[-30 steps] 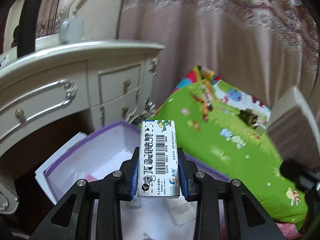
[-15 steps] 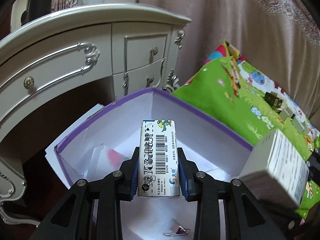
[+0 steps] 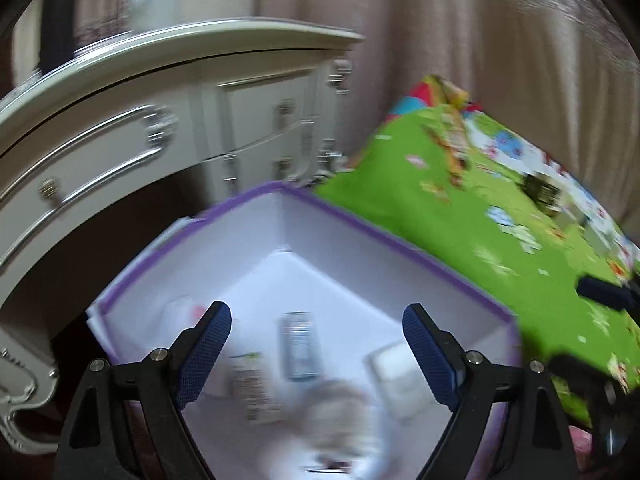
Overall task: Organize rigid objects
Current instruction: 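Return to the mat and grasp a white medicine box with right gripper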
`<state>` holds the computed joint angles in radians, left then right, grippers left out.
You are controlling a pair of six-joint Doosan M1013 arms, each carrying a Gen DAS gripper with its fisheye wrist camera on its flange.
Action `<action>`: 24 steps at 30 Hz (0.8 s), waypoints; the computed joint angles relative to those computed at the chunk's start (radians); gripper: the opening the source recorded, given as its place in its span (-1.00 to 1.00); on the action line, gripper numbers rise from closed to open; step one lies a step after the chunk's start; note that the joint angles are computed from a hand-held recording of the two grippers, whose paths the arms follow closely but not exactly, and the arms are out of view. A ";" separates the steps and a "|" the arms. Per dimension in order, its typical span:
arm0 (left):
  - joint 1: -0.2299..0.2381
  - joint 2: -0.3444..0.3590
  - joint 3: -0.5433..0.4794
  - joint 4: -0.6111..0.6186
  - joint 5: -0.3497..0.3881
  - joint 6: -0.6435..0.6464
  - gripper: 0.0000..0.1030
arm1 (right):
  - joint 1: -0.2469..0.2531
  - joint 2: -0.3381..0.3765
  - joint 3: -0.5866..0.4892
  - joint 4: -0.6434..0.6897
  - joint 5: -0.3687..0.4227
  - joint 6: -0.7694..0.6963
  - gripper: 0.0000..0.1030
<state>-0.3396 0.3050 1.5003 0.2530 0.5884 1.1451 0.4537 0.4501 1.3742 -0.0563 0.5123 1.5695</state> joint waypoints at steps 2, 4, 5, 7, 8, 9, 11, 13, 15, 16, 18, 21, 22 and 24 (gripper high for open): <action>-0.020 0.012 -0.018 -0.047 0.002 0.088 0.72 | -0.019 -0.013 0.026 -0.126 0.006 0.156 0.52; -0.049 0.033 -0.048 -0.103 0.021 0.201 0.72 | -0.044 -0.029 0.061 -0.249 0.023 0.314 0.55; -0.059 0.045 -0.065 -0.148 0.033 0.265 0.72 | -0.066 -0.036 0.077 -0.283 0.046 0.380 0.56; -0.079 0.076 -0.110 -0.236 0.070 0.381 0.72 | -0.102 -0.045 0.103 -0.320 0.084 0.469 0.56; -0.090 0.087 -0.124 -0.258 0.084 0.414 0.72 | -0.119 -0.049 0.116 -0.336 0.093 0.501 0.56; -0.103 0.108 -0.152 -0.281 0.108 0.453 0.72 | -0.144 -0.057 0.135 -0.352 0.108 0.546 0.56; -0.133 0.158 -0.222 -0.322 0.171 0.523 0.73 | -0.194 -0.059 0.146 -0.351 0.140 0.609 0.56; -0.161 0.222 -0.308 -0.365 0.243 0.591 0.72 | -0.250 -0.061 0.159 -0.327 0.173 0.651 0.56; -0.188 0.283 -0.391 -0.367 0.306 0.622 0.72 | -0.298 -0.056 0.167 -0.320 0.196 0.659 0.64; -0.205 0.329 -0.454 -0.371 0.349 0.638 0.73 | -0.325 -0.064 0.186 -0.288 0.156 0.636 0.71; -0.228 0.389 -0.536 -0.338 0.398 0.624 0.91 | -0.374 -0.060 0.195 -0.252 0.115 0.605 0.89; -0.257 0.464 -0.650 -0.318 0.421 0.623 1.00 | -0.430 -0.030 0.152 -0.157 0.114 0.451 0.97; -0.267 0.503 -0.719 -0.313 0.452 0.613 1.00 | -0.448 -0.014 0.130 -0.113 0.118 0.383 0.99; -0.275 0.558 -0.819 -0.311 0.505 0.610 1.00 | -0.473 0.015 0.087 -0.045 0.123 0.271 0.99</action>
